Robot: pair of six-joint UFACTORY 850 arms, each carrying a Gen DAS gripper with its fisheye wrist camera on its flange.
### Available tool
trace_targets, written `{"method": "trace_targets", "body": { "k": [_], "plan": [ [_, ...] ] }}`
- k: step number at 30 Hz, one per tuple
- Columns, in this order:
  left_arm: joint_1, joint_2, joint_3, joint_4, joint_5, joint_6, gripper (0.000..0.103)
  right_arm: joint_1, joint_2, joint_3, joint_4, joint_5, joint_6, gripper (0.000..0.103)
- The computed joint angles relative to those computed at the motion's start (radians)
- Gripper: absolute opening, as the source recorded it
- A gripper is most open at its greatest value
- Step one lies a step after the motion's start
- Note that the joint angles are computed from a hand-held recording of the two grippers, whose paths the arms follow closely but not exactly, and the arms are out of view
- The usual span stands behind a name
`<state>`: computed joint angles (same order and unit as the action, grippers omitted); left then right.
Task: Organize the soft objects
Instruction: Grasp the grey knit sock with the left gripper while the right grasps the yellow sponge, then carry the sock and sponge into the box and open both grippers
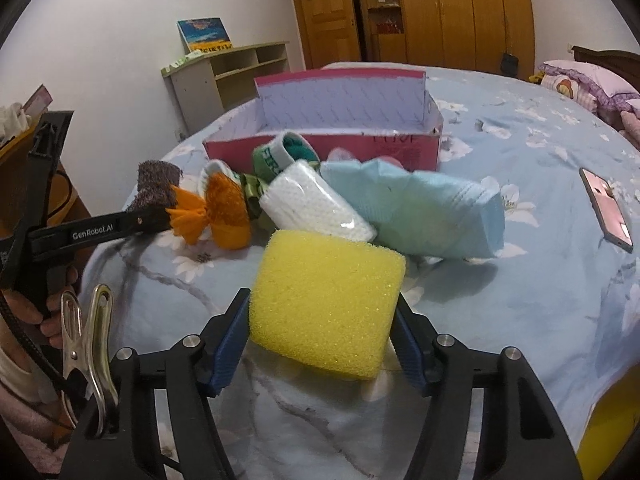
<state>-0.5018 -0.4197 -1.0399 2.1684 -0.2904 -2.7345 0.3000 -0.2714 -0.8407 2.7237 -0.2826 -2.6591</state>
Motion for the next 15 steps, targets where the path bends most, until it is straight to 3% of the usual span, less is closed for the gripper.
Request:
{"method": "trace_targets", "body": {
  "k": [8,11,15],
  "plan": [
    [-0.028,0.051,0.015,-0.115,-0.017,0.163,0.030,0.013,0.037,0.016,0.015,-0.016,-0.042,0.066],
    [-0.034,0.068,0.019,-0.086,-0.025,0.149,0.030,0.017,0.048,0.014,0.052,-0.015,-0.093,0.066],
    [-0.039,0.069,0.000,-0.156,-0.030,0.240,0.030,0.010,0.059,0.003,-0.010,-0.009,-0.045,0.066]
  ]
}}
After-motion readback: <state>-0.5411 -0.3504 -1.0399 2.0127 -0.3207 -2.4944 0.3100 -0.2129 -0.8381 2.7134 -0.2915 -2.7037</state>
